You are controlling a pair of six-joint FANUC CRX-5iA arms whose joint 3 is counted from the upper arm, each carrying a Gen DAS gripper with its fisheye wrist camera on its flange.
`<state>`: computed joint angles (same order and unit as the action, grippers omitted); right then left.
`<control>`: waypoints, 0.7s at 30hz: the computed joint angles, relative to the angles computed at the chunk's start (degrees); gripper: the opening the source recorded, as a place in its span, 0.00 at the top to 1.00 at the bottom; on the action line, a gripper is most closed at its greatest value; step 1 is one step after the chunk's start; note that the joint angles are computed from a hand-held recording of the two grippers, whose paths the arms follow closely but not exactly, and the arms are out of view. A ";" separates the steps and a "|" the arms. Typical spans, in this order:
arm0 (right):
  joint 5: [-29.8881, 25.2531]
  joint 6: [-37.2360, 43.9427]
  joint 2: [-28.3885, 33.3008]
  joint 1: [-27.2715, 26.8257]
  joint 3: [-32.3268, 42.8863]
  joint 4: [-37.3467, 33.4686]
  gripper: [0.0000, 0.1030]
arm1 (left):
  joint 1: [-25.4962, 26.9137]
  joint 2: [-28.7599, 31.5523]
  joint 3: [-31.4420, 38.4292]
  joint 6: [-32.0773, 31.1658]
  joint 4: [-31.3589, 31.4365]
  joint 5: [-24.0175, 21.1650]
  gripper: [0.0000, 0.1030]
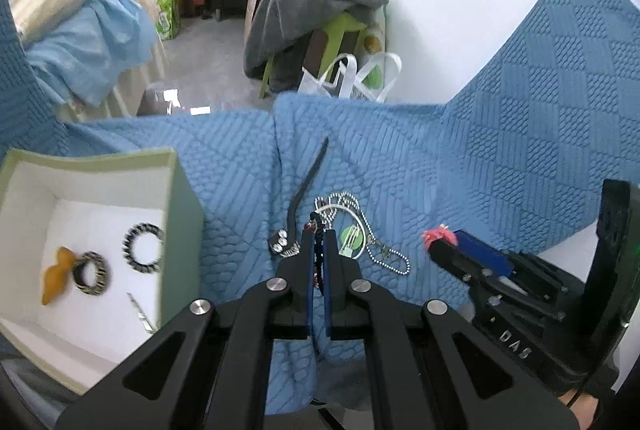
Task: Organize jewelry
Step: 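Lift both held items and carry them toward the green box, then open both tools over the box to drop the beaded cord and pink pendant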
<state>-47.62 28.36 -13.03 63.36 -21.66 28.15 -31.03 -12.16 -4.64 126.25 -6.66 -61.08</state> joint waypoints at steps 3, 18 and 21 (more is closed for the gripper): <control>-1.50 -2.02 -0.96 1.54 1.36 2.28 0.78 | 0.25 -1.42 1.57 -0.87 -0.67 -1.87 0.97; -9.32 -4.82 2.62 9.99 13.63 12.52 0.78 | 2.61 -10.56 7.19 -2.32 -4.54 -9.65 0.97; -9.63 -4.94 4.26 10.97 16.16 13.51 0.78 | 4.35 -11.72 7.71 -3.99 -4.21 -10.53 0.97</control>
<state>-57.26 23.42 -8.76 74.32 -5.51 41.66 -26.68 -23.89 3.07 122.26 -10.87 -71.61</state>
